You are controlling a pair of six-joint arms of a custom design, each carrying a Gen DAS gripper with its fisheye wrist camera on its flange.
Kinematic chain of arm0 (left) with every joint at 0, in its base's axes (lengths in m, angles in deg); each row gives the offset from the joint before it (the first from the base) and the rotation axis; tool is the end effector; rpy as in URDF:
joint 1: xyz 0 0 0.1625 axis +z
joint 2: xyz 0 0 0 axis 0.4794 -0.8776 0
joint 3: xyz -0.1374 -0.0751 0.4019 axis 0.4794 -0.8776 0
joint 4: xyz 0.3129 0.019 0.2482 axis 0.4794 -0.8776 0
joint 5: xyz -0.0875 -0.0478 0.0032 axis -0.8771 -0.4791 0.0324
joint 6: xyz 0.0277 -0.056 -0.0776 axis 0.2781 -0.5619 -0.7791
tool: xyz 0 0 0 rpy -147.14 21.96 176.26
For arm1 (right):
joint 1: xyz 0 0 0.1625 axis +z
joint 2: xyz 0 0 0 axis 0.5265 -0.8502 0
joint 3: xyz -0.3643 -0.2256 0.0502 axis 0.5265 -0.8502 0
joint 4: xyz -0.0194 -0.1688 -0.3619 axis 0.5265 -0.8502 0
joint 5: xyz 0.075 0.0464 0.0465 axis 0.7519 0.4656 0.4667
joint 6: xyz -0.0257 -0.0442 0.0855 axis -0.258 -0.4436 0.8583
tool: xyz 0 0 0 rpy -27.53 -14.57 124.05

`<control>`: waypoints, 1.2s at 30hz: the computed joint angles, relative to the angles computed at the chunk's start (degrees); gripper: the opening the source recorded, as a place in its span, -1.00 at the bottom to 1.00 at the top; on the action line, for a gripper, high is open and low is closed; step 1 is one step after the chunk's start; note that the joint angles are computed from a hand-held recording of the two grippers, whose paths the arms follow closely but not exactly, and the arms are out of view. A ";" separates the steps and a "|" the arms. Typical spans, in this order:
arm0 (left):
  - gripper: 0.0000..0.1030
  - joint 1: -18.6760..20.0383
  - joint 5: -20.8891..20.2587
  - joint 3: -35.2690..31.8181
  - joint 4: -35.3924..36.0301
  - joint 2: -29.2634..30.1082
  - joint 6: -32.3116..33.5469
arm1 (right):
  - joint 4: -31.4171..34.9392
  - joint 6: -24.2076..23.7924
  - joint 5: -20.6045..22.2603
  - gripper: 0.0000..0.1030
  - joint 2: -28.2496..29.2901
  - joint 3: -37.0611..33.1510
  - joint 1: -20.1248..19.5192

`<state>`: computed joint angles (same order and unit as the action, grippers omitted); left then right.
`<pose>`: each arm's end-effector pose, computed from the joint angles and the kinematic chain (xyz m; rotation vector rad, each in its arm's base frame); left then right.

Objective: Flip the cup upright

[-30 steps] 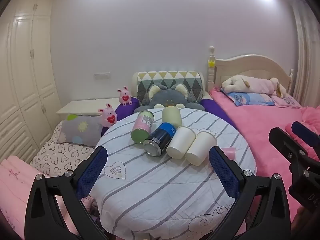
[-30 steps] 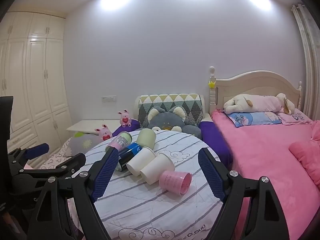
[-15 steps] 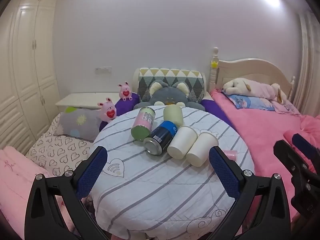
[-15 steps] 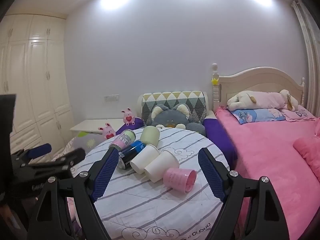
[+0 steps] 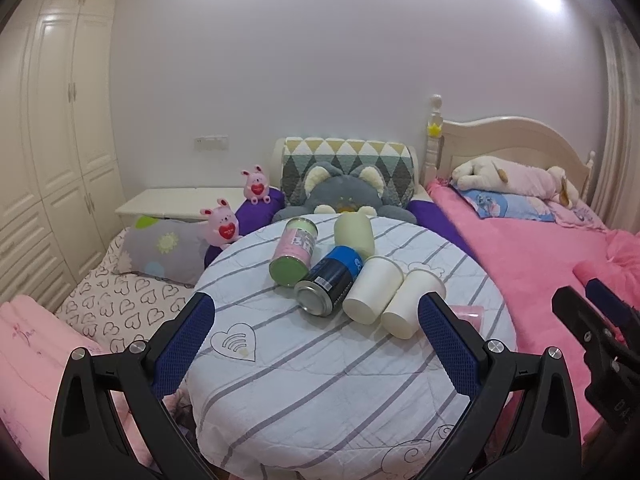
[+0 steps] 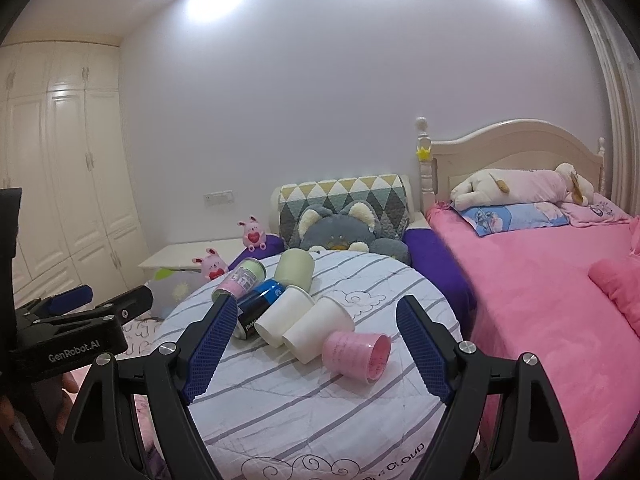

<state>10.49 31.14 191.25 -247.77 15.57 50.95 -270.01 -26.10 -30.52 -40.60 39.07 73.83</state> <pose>-0.2418 -0.4893 0.2008 0.3680 2.0102 -1.2854 0.2456 -0.4894 0.1676 0.7355 -2.2540 1.4087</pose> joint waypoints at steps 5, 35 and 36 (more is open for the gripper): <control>0.99 0.19 0.49 -0.68 0.06 0.86 1.24 | -0.07 0.91 1.02 0.61 0.04 -0.13 -0.65; 0.99 2.92 -1.28 -3.40 3.42 1.73 1.61 | 3.13 0.86 1.04 0.61 1.17 -3.19 -1.27; 0.99 3.11 -1.43 -3.43 3.86 1.67 1.21 | 3.27 0.90 0.99 0.61 1.18 -3.27 -1.36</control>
